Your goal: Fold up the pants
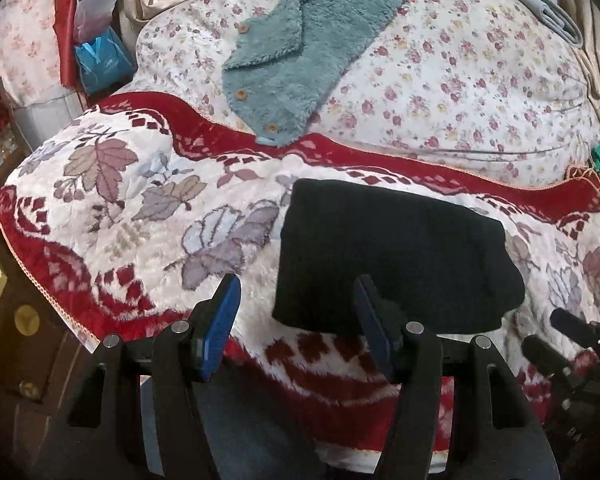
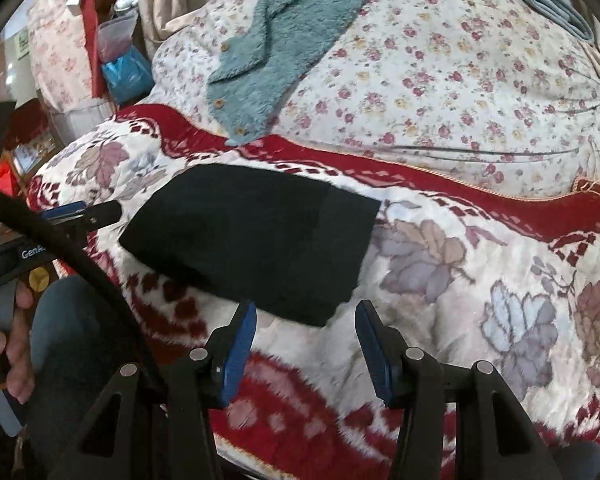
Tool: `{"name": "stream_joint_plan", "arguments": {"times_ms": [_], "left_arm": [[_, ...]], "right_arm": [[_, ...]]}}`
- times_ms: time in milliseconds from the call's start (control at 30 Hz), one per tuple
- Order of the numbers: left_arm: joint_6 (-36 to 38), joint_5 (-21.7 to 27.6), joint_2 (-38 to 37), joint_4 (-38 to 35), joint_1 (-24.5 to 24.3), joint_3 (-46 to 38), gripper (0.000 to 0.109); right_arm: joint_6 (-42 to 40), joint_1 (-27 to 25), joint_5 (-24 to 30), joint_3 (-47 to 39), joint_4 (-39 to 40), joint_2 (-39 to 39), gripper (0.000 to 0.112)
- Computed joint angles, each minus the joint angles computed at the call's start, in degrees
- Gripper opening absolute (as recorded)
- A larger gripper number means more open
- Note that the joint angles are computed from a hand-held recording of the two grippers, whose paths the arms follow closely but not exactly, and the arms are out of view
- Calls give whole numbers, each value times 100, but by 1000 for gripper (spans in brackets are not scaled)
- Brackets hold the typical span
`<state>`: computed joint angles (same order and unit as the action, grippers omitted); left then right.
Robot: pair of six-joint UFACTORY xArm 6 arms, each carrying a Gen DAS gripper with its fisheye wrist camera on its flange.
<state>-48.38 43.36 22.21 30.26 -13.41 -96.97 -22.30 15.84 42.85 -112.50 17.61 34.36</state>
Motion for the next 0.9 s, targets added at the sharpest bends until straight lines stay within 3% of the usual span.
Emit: {"name": "stream_joint_plan", "arguments": {"times_ms": [667, 733, 800, 900], "left_arm": [[-43, 101, -99, 93, -73, 15, 58], [-82, 21, -168, 115, -48, 107, 58], [-339, -374, -396, 335, 10, 448, 58], [-1186, -1110, -818, 1414, 73, 1045, 60]], "right_arm": [[-293, 142, -436, 634, 67, -481, 49], [-401, 157, -665, 784, 136, -578, 49], [-356, 197, -1196, 1094, 20, -759, 49], [-592, 293, -2664, 1775, 191, -1070, 59]]}}
